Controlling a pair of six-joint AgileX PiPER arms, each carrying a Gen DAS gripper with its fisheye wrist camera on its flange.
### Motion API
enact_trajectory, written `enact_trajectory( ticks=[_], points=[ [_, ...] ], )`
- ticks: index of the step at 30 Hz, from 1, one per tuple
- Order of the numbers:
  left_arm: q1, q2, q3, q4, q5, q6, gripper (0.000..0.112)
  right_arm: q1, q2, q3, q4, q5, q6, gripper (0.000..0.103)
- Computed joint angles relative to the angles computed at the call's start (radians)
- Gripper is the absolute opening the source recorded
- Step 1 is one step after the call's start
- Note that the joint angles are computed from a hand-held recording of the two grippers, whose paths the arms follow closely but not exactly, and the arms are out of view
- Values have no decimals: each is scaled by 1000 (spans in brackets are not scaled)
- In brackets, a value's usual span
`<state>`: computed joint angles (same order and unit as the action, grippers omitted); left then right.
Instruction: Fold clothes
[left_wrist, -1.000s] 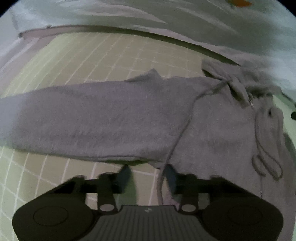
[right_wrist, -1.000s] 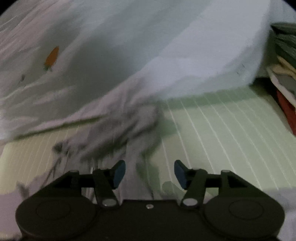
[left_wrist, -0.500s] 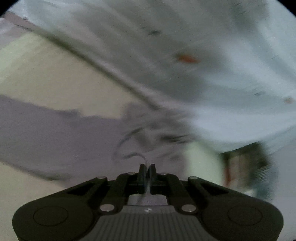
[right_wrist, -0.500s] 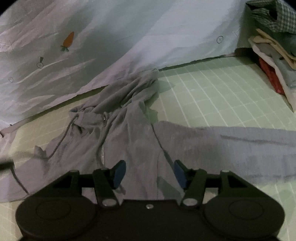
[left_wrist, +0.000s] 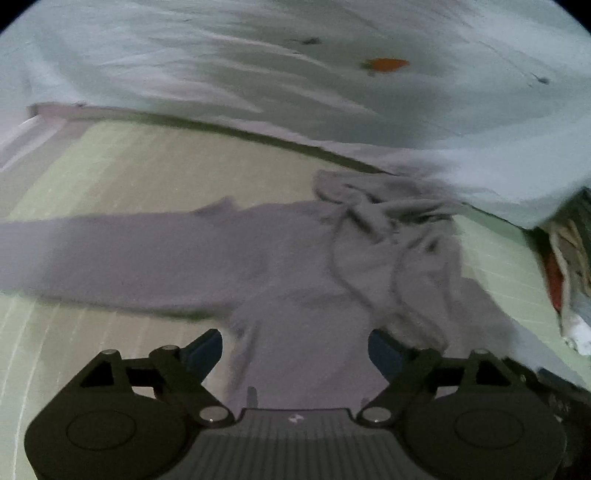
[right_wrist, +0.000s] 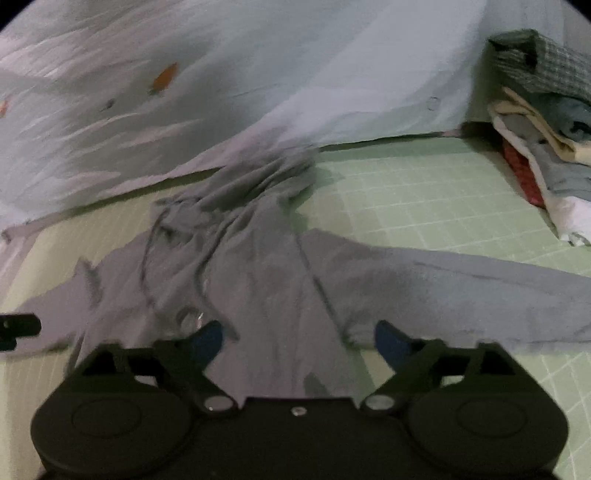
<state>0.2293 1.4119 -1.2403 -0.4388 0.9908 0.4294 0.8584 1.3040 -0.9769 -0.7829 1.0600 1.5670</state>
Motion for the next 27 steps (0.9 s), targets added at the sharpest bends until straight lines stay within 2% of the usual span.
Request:
enact_trajectory(
  ticks=[5, 9, 13, 16, 18, 21, 24, 27],
  points=[
    [44, -147, 103, 99, 9, -78, 91, 141, -50, 77, 9, 1, -2, 103],
    [80, -238, 123, 172, 97, -129, 92, 211, -87, 119, 78, -34, -16, 103],
    [119, -301, 150, 205, 128, -95, 93, 234, -88, 146, 148, -94, -20, 103],
    [208, -322, 170, 180, 145, -5, 95, 244, -62, 154, 183, -135, -13, 103],
    [295, -310, 174, 139, 156, 64, 95, 247, -31, 143, 209, -146, -13, 103],
    [435, -246, 142, 52, 187, 199, 95, 259, 28, 102, 248, -120, -5, 103],
    [544, -146, 83, -28, 184, 343, 96, 267, 122, 10, 266, -28, 22, 103],
    [600, 7, -29, -61, 177, 432, 96, 271, 248, -117, 284, 94, 54, 103]
  ],
)
